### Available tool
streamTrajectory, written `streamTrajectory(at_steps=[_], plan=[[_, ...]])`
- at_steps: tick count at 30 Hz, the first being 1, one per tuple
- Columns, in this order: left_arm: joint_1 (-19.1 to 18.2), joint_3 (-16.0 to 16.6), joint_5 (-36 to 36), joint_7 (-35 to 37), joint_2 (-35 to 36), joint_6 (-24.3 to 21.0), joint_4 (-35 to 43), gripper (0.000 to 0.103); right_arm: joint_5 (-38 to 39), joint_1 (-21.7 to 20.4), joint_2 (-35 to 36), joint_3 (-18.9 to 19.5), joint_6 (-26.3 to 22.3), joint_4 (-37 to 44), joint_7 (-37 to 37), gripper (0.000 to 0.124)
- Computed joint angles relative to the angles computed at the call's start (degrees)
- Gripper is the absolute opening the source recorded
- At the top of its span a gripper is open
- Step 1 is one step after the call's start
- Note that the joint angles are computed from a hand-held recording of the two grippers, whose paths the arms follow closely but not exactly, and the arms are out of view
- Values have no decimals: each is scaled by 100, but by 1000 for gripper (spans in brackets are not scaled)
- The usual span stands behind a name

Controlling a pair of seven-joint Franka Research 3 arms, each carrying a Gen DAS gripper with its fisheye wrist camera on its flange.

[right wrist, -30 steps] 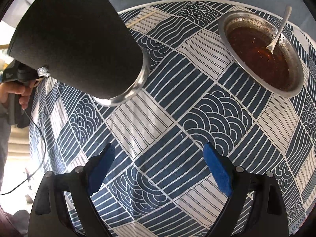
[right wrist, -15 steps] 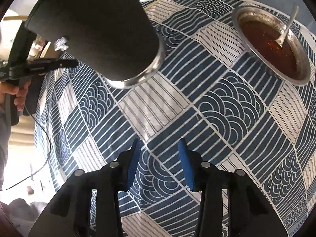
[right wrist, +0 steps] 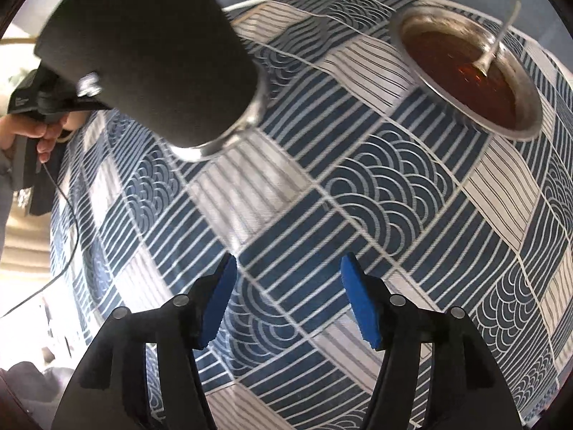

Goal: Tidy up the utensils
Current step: 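Close the left tool on the loose wooden chopstick, then lift the chopstick over the holder and open the left tool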

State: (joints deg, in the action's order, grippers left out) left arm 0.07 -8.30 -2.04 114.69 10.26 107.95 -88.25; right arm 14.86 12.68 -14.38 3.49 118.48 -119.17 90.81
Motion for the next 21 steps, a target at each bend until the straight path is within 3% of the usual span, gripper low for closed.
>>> streamTrajectory(at_steps=[3, 5, 7, 13, 21], plan=[[-41, -1, 43, -241, 283, -307, 393, 34, 14, -14, 26, -9, 77, 1, 48, 62], [-41, -9, 94, -325, 368, -368, 515, 25, 30, -12, 64, -13, 103, 25, 53, 64], [-13, -35, 38, -269, 421, -503, 599, 5, 24, -8, 122, -10, 103, 71, 56, 64], [151, 26, -199, -149, 124, -709, 283, 4, 50, 80, 125, 39, 179, 86, 43, 67], [611, 413, -2101, -174, -1177, -835, -1096, 4, 659, 139, -65, -90, 231, -11, -150, 67]])
